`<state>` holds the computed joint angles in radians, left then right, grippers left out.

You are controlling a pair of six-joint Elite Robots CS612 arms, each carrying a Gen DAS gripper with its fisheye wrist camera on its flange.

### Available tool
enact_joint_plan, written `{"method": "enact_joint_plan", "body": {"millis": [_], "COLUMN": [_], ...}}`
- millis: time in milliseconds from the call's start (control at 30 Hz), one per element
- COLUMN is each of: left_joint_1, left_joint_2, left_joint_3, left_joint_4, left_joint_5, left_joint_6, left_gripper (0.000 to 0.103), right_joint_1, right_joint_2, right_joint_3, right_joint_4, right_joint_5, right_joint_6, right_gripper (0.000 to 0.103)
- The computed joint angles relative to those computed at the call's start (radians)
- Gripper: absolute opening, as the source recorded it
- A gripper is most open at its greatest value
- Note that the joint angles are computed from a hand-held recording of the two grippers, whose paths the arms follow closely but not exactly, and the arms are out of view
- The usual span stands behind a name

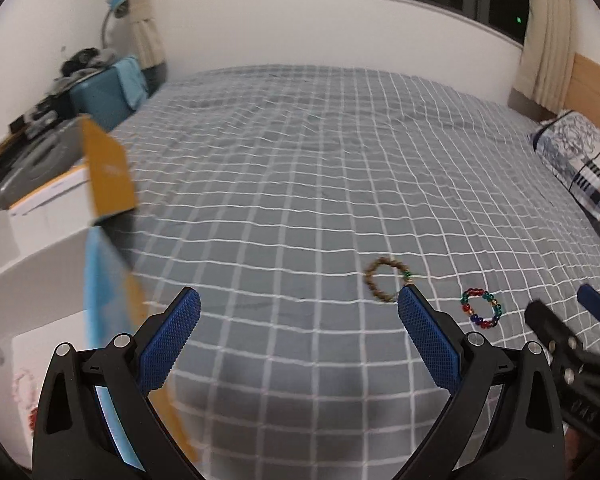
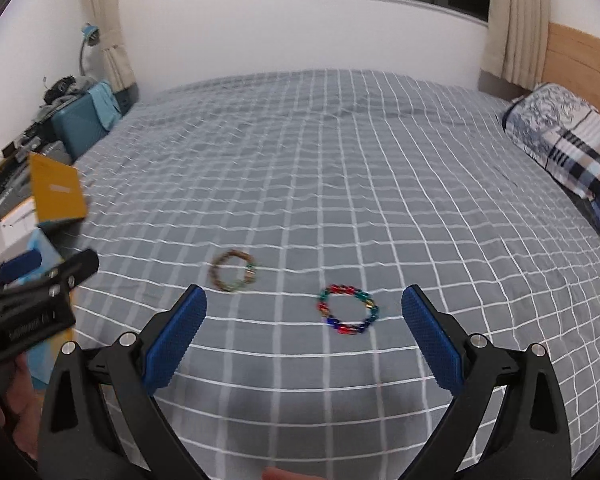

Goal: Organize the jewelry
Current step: 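Move both tools back over the wooden and multicolour bracelets, then grasp the wooden bead bracelet with the left tool while the right tool grasps the multicolour bead bracelet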

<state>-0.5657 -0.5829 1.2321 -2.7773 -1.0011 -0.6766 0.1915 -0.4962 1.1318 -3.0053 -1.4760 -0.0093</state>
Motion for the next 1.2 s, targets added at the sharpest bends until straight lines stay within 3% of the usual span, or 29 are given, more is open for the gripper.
{"method": "enact_joint_plan", "body": {"millis": [333, 600, 833, 900, 1067, 1200], "left_joint_1": [0.037, 0.054, 0.053, 0.055, 0.057, 0.055], "left_joint_2": [0.206, 0.306, 0.344, 0.353, 0.360, 0.349], "left_joint_3": [-0.331, -0.496, -0.553, -0.570, -0.583, -0.567], "left_joint_4": [0.176, 0.266, 0.288, 0.313, 0.339, 0.346], "left_joint_5": [-0.126, -0.165, -0.190, -0.198, -0.224, -0.219], "left_joint_6": [0.081, 0.087, 0.097, 0.088, 0.084, 0.082], "left_gripper": [0.097, 0.097, 0.097, 0.090, 0.075, 0.056], "right_joint_1": [-0.029, -0.028, -0.034, -0.034, -0.025, -0.025], "right_joint_2": [0.124, 0.192, 0.224, 0.230, 0.240, 0.240], "right_joint_3": [-0.191, -0.297, -0.347, -0.360, -0.383, -0.383], "right_joint_4": [0.216, 0.299, 0.348, 0.367, 0.405, 0.403], "right_joint_5": [0.031, 0.057, 0.077, 0.074, 0.019, 0.004], "right_joint_6": [-0.005, -0.023, 0.006, 0.006, -0.009, 0.000], "right_gripper": [0.094, 0.094, 0.094, 0.092, 0.074, 0.058]}}
